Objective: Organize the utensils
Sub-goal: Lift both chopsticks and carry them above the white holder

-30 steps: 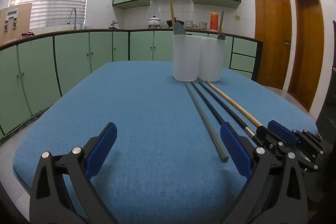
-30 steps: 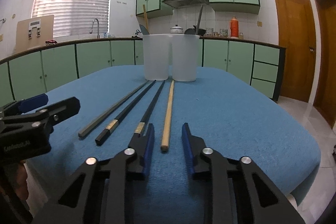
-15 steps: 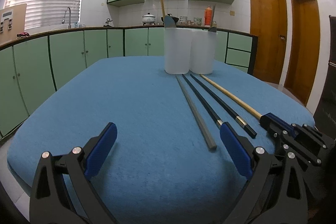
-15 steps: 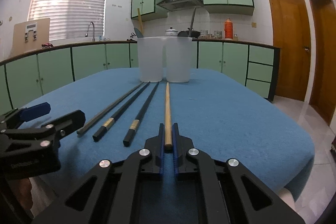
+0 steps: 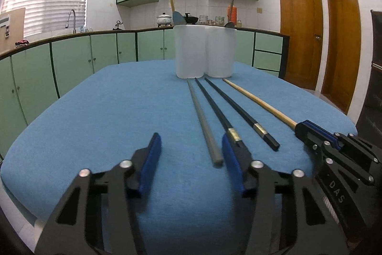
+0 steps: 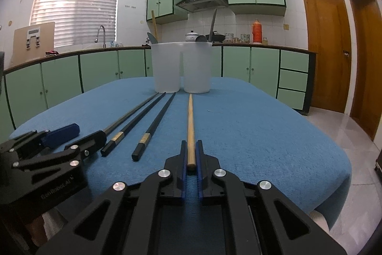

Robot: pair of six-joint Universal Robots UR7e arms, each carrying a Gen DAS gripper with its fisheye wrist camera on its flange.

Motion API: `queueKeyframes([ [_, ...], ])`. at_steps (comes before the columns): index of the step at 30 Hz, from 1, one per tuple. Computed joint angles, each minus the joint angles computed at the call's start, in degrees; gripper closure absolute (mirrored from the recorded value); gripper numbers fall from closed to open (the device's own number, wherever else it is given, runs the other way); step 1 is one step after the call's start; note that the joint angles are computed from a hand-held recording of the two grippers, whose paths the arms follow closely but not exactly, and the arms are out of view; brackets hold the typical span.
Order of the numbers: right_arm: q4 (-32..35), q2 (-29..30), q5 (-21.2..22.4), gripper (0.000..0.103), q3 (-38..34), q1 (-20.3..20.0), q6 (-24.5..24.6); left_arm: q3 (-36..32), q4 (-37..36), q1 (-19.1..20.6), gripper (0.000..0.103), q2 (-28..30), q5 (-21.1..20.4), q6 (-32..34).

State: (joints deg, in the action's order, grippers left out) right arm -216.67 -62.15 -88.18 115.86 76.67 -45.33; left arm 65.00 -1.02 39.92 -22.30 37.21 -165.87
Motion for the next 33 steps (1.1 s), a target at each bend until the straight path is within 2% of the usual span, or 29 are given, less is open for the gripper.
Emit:
queueKeyframes([
  [4, 0.02, 0.03, 0.01, 0.096, 0.06, 0.0, 0.17, 0.68, -1.97, -0.58, 0.069, 0.3, -0.77, 0.93],
  [7, 0.15, -0.06, 0.02, 0.096, 0.11, -0.03, 0.35, 0.58, -2.23, -0.94, 0.081, 0.68, -1.04, 1.22],
  [9, 0.06, -0.21, 0.05, 0.096, 0.35, -0.09, 0.53, -0.02, -1.37, -1.03, 0.094, 1.04, -0.68, 1.02],
  [16, 0.0, -0.67, 0.33, 0.096, 0.67, -0.09, 0.8, -0.39, 0.22, -1.49, 0.096, 1.07, -1.38, -1.06],
  [22, -0.27, -2.14, 1.26, 0.096, 1.05, 0.04, 1.37, 1.36, -2.3, -2.53, 0.096, -0.54, -2.67, 0.16],
  [33, 3.72, -7.25, 5.05, 0.096, 0.01, 1.11, 2.88, 7.25, -16.49, -5.24, 0.096, -6.96, -1.63, 12.24],
])
